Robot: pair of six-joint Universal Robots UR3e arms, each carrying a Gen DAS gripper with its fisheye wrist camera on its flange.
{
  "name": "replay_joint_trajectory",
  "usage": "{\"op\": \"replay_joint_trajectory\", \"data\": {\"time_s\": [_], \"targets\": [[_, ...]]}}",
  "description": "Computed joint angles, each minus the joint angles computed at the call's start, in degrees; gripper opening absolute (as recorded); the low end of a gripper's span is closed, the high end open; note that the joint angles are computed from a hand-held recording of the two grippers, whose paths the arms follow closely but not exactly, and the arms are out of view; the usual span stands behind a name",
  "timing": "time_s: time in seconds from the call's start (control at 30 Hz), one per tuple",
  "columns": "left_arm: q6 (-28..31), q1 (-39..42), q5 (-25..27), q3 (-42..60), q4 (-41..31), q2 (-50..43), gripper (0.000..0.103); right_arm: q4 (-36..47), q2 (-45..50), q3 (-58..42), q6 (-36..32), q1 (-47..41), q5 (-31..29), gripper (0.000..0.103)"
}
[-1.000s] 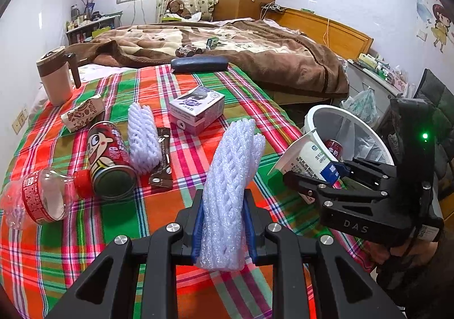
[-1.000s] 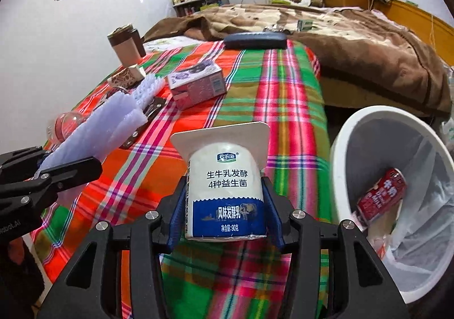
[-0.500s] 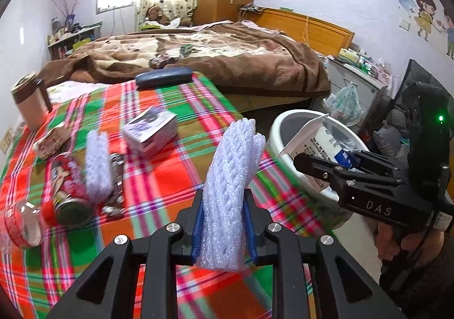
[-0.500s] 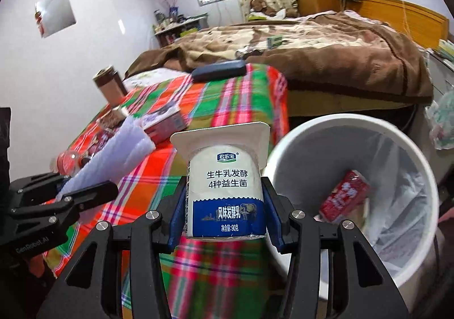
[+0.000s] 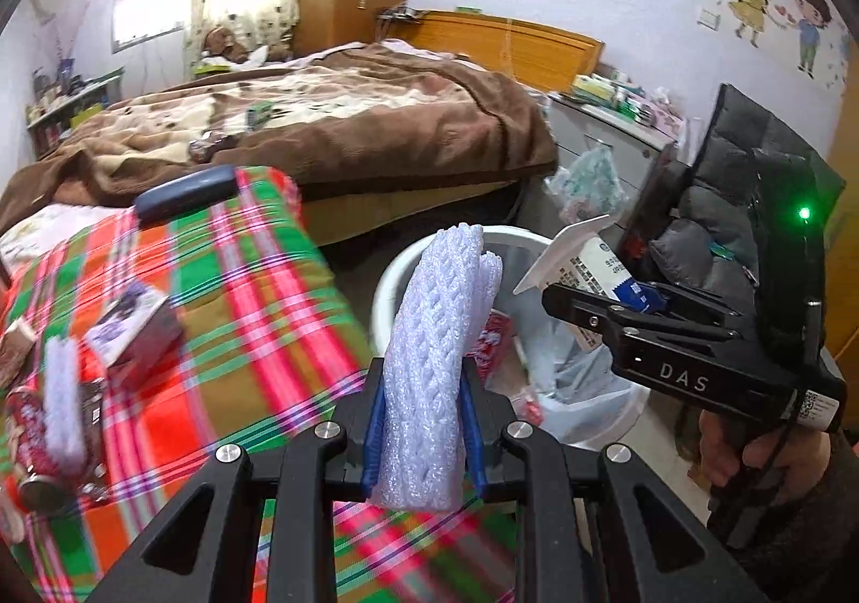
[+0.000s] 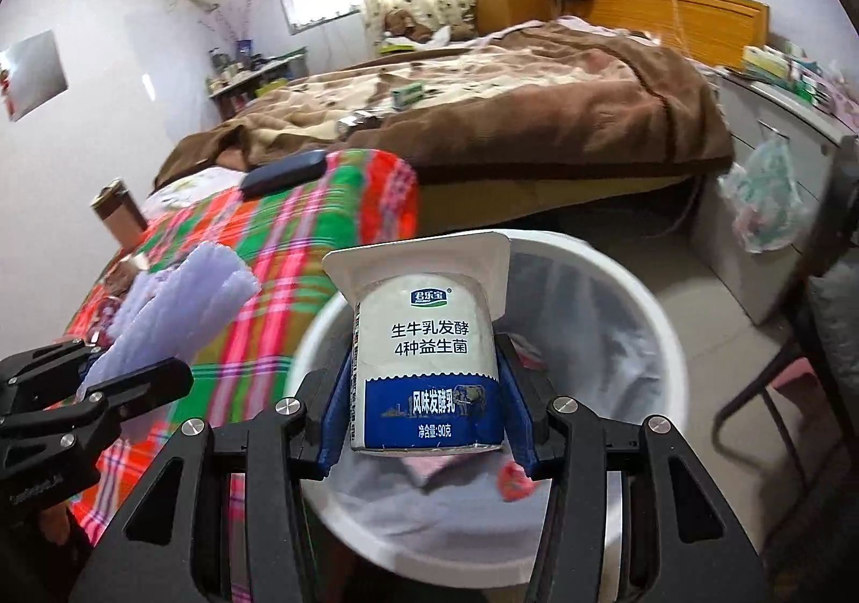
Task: Collect trash
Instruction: 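Open both tools to drop the net and yogurt cup into the bin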
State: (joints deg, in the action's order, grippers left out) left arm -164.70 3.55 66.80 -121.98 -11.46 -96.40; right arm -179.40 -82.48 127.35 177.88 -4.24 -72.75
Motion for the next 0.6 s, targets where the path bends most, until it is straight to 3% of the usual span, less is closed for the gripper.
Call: {"op": "replay_joint_trajectory", "data": {"time_s": [0.3, 0.5, 0.6], "targets": [[-3.8, -7.7, 4.0, 9.4, 0.0, -9.8, 0.025, 2.1, 2.1, -0.6, -1.2, -2.6, -3.1, 0.05], [-4.9, -8.0, 3.9, 12.5, -1.2, -13.5, 0.026, 5.1, 3.3, -1.8, -2.0, -3.4, -3.8, 0.051], [-4.8, -7.9, 3.8, 13.0, -1.1, -14.1, 0.034, 6.0, 3.1, -1.8, -1.8, -3.3, -4.2, 0.051]]}}
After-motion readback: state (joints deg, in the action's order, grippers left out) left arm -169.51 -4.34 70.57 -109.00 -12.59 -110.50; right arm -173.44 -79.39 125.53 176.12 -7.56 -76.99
